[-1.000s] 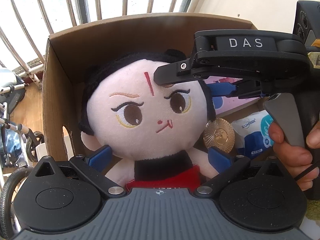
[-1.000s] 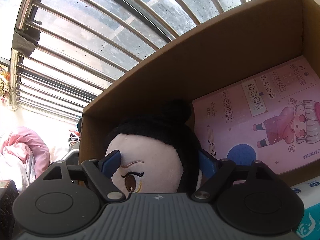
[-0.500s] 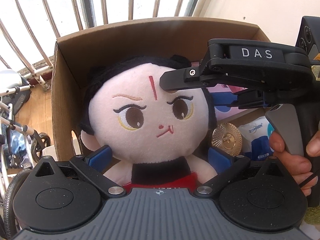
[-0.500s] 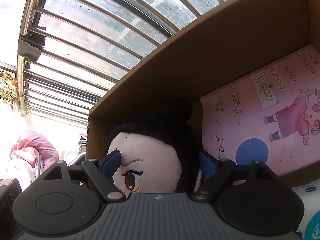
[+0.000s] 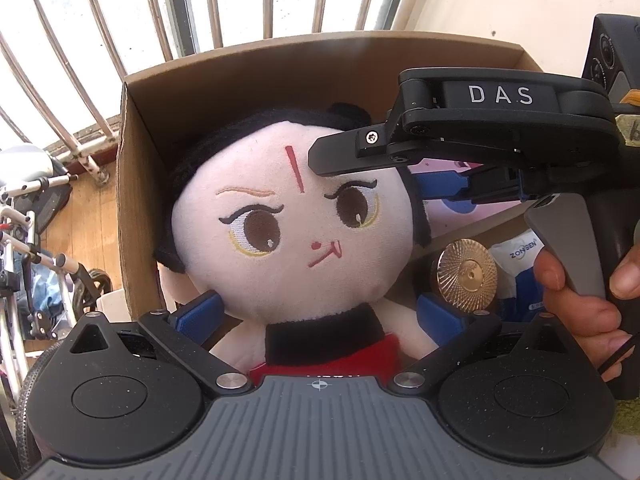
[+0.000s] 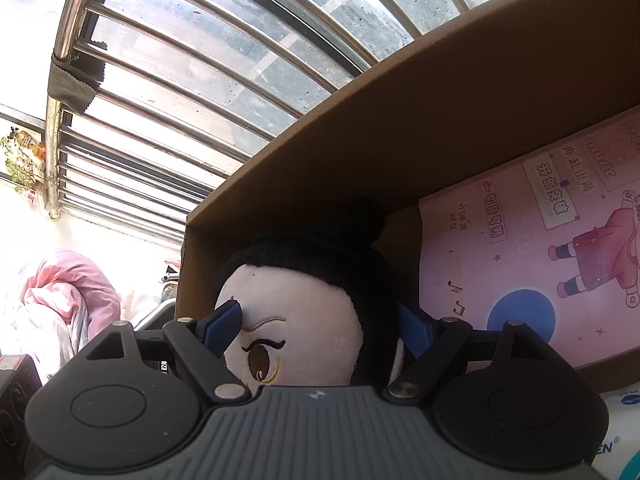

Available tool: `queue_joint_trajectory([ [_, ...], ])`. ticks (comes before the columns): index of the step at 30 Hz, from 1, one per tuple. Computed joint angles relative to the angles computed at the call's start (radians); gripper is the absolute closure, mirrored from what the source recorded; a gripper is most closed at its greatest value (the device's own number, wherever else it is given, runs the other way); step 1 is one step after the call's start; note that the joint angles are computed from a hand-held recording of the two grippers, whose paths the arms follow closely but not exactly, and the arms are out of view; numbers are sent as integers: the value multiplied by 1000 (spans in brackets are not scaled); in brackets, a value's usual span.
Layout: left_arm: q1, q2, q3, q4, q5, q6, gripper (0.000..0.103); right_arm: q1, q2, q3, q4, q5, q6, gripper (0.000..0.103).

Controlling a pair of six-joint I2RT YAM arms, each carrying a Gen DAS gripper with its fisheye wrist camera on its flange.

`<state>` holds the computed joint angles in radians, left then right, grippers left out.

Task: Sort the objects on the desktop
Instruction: 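Lower the plush doll into the box beside the workbook, then open the right gripper and withdraw it from the doll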

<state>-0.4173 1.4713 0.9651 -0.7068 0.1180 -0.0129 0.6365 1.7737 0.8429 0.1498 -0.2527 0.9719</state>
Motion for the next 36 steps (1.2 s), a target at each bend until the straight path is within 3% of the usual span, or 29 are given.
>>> queue_joint_trajectory([
  [7,13,-30,-21,5,14,-4,1,-4,-47,-37,12,4,59,9],
  [12,20,-126,-42,-1,17,-6,1,10,-228,-93,-108,80,81,7],
  [16,62,-230,-34,-74,40,-25,1,39,-489,-144,-300,162,81,6],
  [18,102,-285,-31,-118,51,-26,1,72,-644,-148,-453,245,79,5],
  [22,192,-342,-45,-175,32,7,1,184,-767,-31,-866,548,76,5],
  [25,240,-299,-62,-203,2,24,4,226,-800,-19,-1080,713,118,6],
  [28,258,-280,-101,-200,5,44,10,184,-775,-59,-1145,710,109,13],
  [31,254,-278,-148,-199,4,62,27,107,-763,-132,-1102,614,76,28],
  [33,249,-274,-164,-205,9,61,34,115,-718,-151,-1097,615,69,36],
  [34,256,-279,-175,-207,23,67,38,119,-709,-159,-1092,613,67,44],
  [36,258,-284,-186,-213,43,72,43,139,-712,-191,-1060,587,82,76],
])
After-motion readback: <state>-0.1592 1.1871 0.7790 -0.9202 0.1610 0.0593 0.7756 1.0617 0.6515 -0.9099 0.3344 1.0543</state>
